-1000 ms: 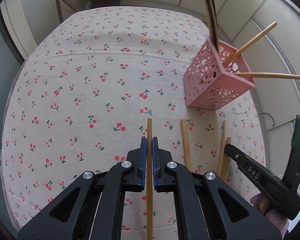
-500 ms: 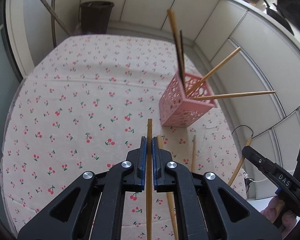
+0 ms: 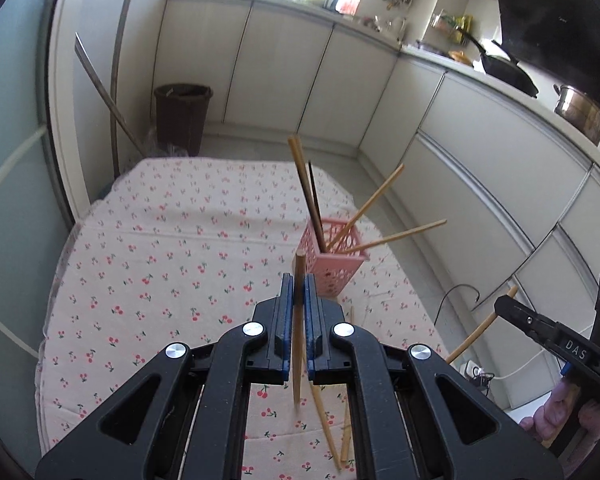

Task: Organize utensils
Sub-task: 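Carry the chopstick with the left gripper above the pink basket, then drop the chopstick into the pink basket and open the left gripper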

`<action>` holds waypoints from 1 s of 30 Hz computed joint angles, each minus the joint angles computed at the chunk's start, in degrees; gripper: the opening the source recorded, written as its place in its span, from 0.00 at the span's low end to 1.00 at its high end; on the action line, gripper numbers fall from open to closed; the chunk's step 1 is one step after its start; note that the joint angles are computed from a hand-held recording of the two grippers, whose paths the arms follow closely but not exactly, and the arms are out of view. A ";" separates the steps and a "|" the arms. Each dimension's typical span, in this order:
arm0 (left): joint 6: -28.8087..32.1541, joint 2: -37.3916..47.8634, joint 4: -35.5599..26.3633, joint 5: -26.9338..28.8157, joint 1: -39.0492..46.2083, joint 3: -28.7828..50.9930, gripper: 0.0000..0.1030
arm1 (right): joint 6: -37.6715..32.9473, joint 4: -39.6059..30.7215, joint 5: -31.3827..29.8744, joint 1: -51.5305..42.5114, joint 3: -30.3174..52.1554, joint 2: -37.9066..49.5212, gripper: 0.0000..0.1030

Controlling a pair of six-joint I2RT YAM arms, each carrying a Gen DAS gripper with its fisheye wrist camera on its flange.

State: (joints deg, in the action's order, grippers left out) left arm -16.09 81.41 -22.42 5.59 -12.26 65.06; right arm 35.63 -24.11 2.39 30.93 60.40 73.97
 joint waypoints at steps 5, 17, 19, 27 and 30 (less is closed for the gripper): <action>-2.06 -0.24 -1.20 -1.44 -0.21 5.87 0.04 | -0.16 -0.77 0.01 -0.77 4.29 -1.16 0.08; -3.87 14.03 -7.55 -4.86 -2.37 32.86 0.04 | -2.20 -0.10 -0.85 -8.48 23.55 5.82 0.08; -3.82 16.72 -7.91 -5.77 -3.18 36.74 0.04 | -2.49 0.56 -0.63 -9.61 25.48 7.33 0.08; -4.53 27.23 -5.74 -6.22 -3.52 44.81 0.21 | -1.42 2.39 -1.45 -13.15 31.26 15.34 0.08; -8.61 26.97 -1.99 -4.73 -1.28 40.08 0.30 | -1.28 1.88 -1.08 -13.13 33.16 18.24 0.08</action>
